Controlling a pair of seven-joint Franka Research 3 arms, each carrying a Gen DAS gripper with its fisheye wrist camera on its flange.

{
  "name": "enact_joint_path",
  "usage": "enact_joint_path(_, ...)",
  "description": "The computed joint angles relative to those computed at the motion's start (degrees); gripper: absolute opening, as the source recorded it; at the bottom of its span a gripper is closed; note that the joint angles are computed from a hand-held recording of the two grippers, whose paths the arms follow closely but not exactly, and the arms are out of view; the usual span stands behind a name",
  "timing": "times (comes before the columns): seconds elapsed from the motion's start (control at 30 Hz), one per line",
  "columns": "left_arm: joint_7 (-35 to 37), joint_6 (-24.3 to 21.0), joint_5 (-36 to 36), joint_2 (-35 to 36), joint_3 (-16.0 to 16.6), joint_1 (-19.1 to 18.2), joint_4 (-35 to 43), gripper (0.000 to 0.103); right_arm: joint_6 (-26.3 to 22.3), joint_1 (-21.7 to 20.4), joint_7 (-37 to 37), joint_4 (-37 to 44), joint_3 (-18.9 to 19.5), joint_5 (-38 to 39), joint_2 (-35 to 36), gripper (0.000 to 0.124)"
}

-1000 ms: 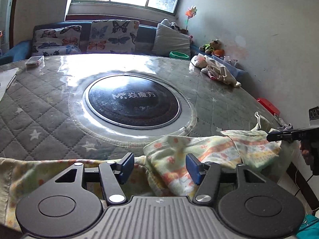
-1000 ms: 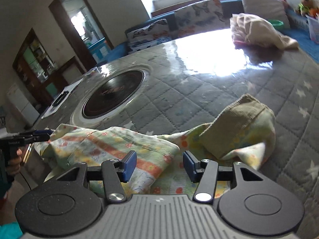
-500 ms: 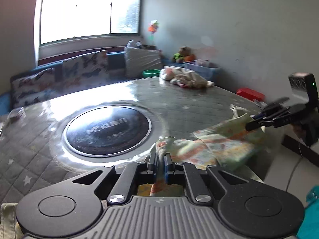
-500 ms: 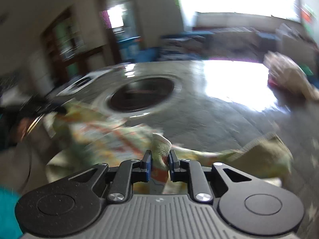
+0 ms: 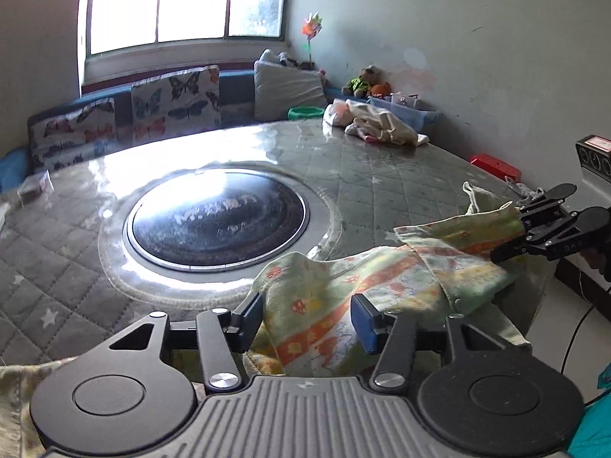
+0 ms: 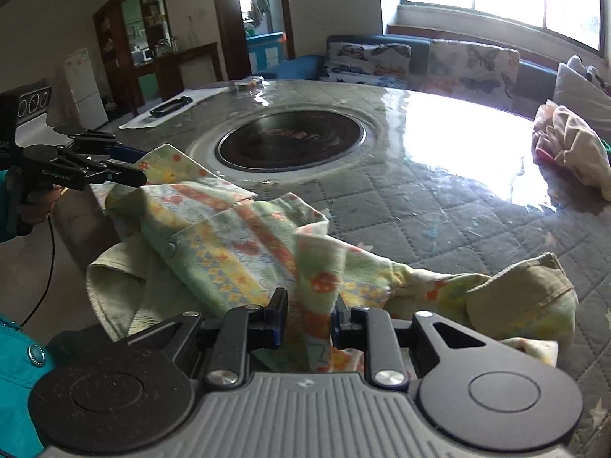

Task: Fold clothes

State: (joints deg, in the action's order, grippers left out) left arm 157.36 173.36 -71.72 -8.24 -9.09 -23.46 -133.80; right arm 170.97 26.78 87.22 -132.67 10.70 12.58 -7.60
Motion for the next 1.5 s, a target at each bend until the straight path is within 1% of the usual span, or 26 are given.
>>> enact_joint_path(0.1, -8.65, -0.57, 5.45, 0.67, -0.26, 1.58, 0.01, 0.059, -0.91, 0.07, -0.19, 0.55, -0.34, 0.55, 0.13, 0.021)
enact_joint_path(0.17, -9.36, 0.18, 4.77, 0.39, 0.26, 1.35, -0.32, 0.063, -1.06, 0.28, -0.64, 0.6, -0.57, 1.5, 0.0, 0.021)
enact_joint_path(0.23, -9.86, -0.71, 4.35, 0.14, 0.93, 1.35, -0.37, 0.064, -1.27, 0.19, -0.56, 0.63, -0.59, 1.75, -0.03, 0.021)
enact_joint_path(0.33, -11.75, -2.29, 5.88, 0.74, 1.09, 1.92, 0.24, 0.064, -1.47, -0.41, 0.92, 0.83, -0.32, 1.03, 0.44, 0.021)
enact_joint_path(0.4, -12.77, -2.55, 7.07, 1.6, 0.73, 2.31, 0.83, 0.06, -1.29, -0.54, 1.59, 0.91, -0.18, 0.55, 0.62, 0.021)
enact_joint_path(0.43, -12.17, -2.2, 6.74, 1.84, 0.54, 2.28, 1.0, 0.055, -1.4, -0.63, 1.89, 0.97, -0.1, 0.11, 0.6, 0.021)
enact_joint_path(0.5, -8.63, -0.28, 4.69, 1.95, 0.1, 1.72, 1.03, 0.038, -1.72, -0.8, 2.46, 1.1, 0.05, -0.81, 0.5, 0.021)
enact_joint_path(0.53, -6.93, 0.23, 3.67, 1.84, -0.01, 1.43, 1.03, 0.027, -2.12, -1.59, 4.23, 1.24, 0.6, -3.04, 0.39, 0.02)
enact_joint_path(0.63, 1.05, 3.09, -2.32, 1.49, -0.43, -0.14, 1.3, 0.012, -3.19, -2.07, 5.8, 1.92, 0.71, -5.41, 0.44, 0.007)
enact_joint_path(0.73, 4.8, 6.69, -4.47, 1.82, -1.19, -1.05, 2.28, 0.01, -4.78, -3.85, 10.11, 3.94, 1.52, -11.74, 1.08, 0.004)
enact_joint_path(0.87, 5.47, 8.41, -2.81, 3.32, -1.27, -0.89, 5.72, 0.009, -6.5, -4.28, 9.91, 9.29, 0.79, -17.57, 3.11, 0.004)
enact_joint_path(0.97, 6.15, 10.48, -0.9, 5.96, -1.64, -0.2, 10.1, 0.009, -8.16, -4.11, 8.22, 15.53, -0.29, -20.63, 6.26, 0.003)
enact_joint_path(1.0, 4.41, 11.06, 1.66, 7.16, -1.99, 0.49, 11.57, 0.009, -8.83, -3.97, 8.02, 18.01, -0.74, -21.95, 7.73, 0.003)
enact_joint_path(1.03, 1.35, 11.6, 5.54, 8.45, -2.68, 1.63, 12.93, 0.009, -9.51, -3.71, 7.71, 20.56, -1.27, -23.15, 9.22, 0.003)
enact_joint_path(1.07, -2.53, 12.14, 10.29, 9.72, -2.44, 1.96, 14.15, 0.009, -9.91, -3.39, 8.03, 23.21, -1.94, -24.62, 11.03, 0.003)
enact_joint_path(1.1, -7.0, 12.92, 15.61, 11.22, -0.21, 0.38, 15.45, 0.009, -10.26, -2.93, 8.47, 25.96, -2.74, -26.05, 12.97, 0.003)
enact_joint_path(1.13, -12.71, 13.4, 21.92, 12.93, 4.02, -2.84, 16.86, 0.009, -10.65, -2.38, 8.76, 28.79, -3.63, -27.28, 14.93, 0.003)
enact_joint_path(1.17, -17.37, 13.54, 26.92, 14.79, 9.03, -6.74, 18.68, 0.009, -11.27, -1.83, 9.07, 31.76, -4.5, -27.83, 17.12, 0.003)
enact_joint_path(1.2, -24.69, 13.35, 34.04, 16.87, 14.03, -10.16, 20.5, 0.009, -12.02, -1.25, 9.29, 34.86, -5.38, -28.03, 19.41, 0.003)
enact_joint_path(1.27, -32.71, 11.28, 39.97, 22.26, 24.04, -17.48, 26.16, 0.01, -12.92, 0.46, 11.0, 39.54, -7.73, -29.76, 23.12, 0.003)
enact_joint_path(1.3, -35.86, 10.41, 42.01, 25.38, 27.88, -20.01, 29.14, 0.01, -13.62, 1.44, 12.73, 42.92, -9.25, -30.85, 26.04, 0.003)
enact_joint_path(1.33, -38.64, 9.39, 43.55, 28.61, 30.94, -21.75, 32.33, 0.011, -14.57, 2.38, 14.49, 46.9, -10.84, -31.64, 29.43, 0.003)
enact_joint_path(1.4, -45.17, 5.1, 45.52, 35.03, 36.33, -24.33, 38.5, 0.014, -15.64, 4.14, 17.91, 51.57, -13.65, -32.62, 33.76, 0.003)
enact_joint_path(1.43, -48.36, 2.58, 46.33, 38.28, 38.17, -24.73, 41.85, 0.017, -17.17, 4.69, 19.78, 54.46, -14.81, -32.48, 36.59, 0.004)
enact_joint_path(1.47, -50.74, 0.35, 47.13, 40.84, 39.08, -24.58, 44.49, 0.02, -19.04, 5.5, 21.29, 57.79, -16.42, -31.45, 39.82, 0.007)
enact_joint_path(1.5, -52.76, -1.79, 47.93, 43.12, 39.57, -24.17, 46.9, 0.023, -19.95, 5.46, 22.69, 59.12, -16.61, -32.11, 41.18, 0.01)
